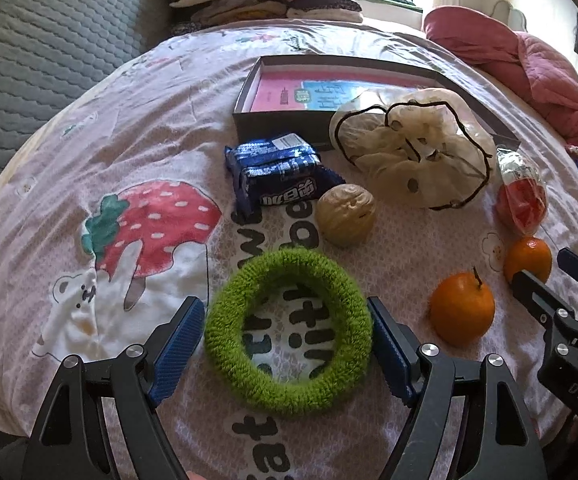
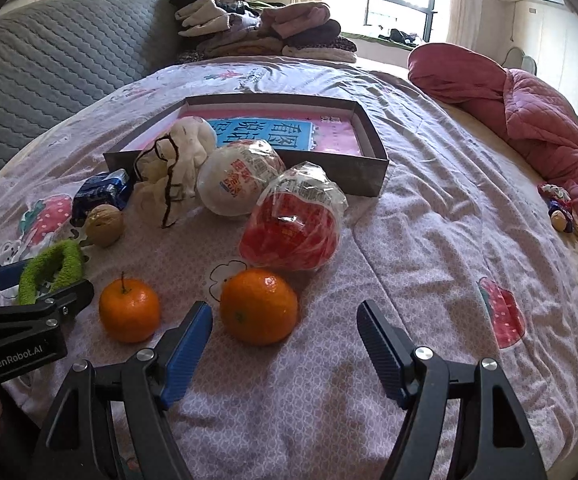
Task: Organize objects
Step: 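Move left tool to the green fuzzy ring while right tool approaches a mandarin orange, then close left tool on the green ring while right tool grips the orange, lift both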
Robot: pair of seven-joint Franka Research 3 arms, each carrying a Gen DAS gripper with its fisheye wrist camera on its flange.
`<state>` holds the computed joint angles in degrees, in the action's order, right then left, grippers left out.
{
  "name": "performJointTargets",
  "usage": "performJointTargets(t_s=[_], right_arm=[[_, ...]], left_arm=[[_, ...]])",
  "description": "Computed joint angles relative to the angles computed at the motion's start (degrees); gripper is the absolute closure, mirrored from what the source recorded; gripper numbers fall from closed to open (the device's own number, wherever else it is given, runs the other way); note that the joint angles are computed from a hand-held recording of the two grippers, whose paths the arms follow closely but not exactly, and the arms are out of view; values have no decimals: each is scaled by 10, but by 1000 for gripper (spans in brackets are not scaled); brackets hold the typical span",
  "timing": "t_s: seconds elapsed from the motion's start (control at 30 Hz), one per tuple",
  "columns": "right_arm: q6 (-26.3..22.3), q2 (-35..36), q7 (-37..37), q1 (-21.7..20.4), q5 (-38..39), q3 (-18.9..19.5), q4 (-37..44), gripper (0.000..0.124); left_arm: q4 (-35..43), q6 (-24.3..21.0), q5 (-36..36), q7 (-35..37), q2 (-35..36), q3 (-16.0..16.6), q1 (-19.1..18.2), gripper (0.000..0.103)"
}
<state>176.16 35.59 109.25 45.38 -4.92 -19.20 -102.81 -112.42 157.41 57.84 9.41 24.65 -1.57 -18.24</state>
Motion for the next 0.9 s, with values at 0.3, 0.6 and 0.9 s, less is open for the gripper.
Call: performJointTargets(t_s=[0.3,0.6,0.9], right_arm=[[-1,3,-21,-29,10,36,6,67],[25,-3,-72,-47,43,64,-2,82],[55,-21,-123,-78,82,103,-23,83]], left_arm=[[2,34,2,8,5,-1,0,59],[-4,78,-9,13,5,12,-3,78],[-20,94,62,-55,-19,43,-31,80]])
